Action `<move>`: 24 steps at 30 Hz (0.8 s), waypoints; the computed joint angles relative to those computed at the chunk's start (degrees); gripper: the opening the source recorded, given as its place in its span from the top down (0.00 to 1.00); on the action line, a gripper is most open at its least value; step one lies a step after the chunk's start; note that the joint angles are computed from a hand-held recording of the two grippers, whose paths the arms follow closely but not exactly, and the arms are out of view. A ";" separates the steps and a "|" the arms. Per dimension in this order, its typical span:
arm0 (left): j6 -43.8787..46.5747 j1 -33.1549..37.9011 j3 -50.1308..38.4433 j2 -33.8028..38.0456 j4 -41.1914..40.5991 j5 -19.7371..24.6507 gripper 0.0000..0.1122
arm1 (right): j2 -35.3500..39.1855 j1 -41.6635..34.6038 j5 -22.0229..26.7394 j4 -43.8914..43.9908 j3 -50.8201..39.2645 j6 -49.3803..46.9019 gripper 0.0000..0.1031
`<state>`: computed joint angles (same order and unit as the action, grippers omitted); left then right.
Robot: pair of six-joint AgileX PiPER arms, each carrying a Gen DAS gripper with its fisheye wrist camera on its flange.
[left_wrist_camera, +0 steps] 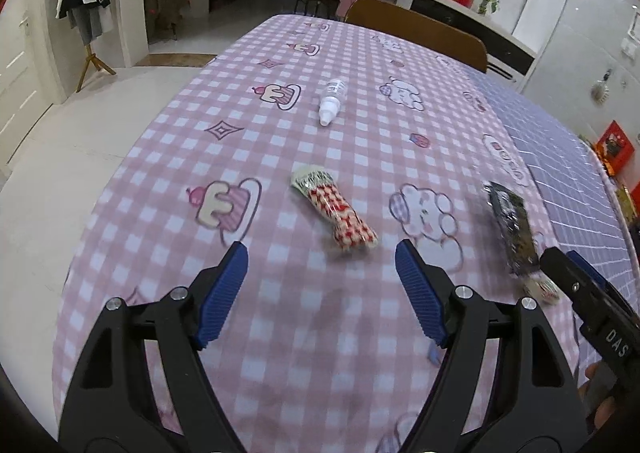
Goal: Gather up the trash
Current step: 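Move both open tools back over the table toward the remaining wrappers, then grasp the dark snack packet with the right tool while the left tool grasps the green-white wrapper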
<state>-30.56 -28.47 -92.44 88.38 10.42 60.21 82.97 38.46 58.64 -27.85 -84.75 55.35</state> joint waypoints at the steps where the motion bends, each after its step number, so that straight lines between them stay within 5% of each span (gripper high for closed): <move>1: 0.38 0.33 -1.09 1.14 -0.24 0.23 0.33 | 1.54 -0.08 1.46 -0.24 -1.56 -1.03 0.31; 7: 2.30 1.22 -5.05 5.34 -1.10 0.78 0.34 | 9.39 -0.66 4.74 -0.24 -8.18 -5.56 0.29; 13: 7.75 2.23 -7.47 7.57 -4.27 2.41 0.66 | 12.56 1.02 8.42 -4.57 -11.26 -5.83 0.31; 16: 9.53 3.54 -7.20 7.04 -7.05 2.21 0.77 | 13.41 1.59 9.21 -5.27 -11.94 -7.30 0.48; 24: 12.46 4.78 -1.10 1.08 -10.40 -0.29 0.86 | 9.97 2.93 6.02 -5.67 -9.53 -5.17 0.61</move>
<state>-18.11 -23.69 -93.54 89.45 0.02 59.91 92.93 41.39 64.66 -33.52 -94.28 50.18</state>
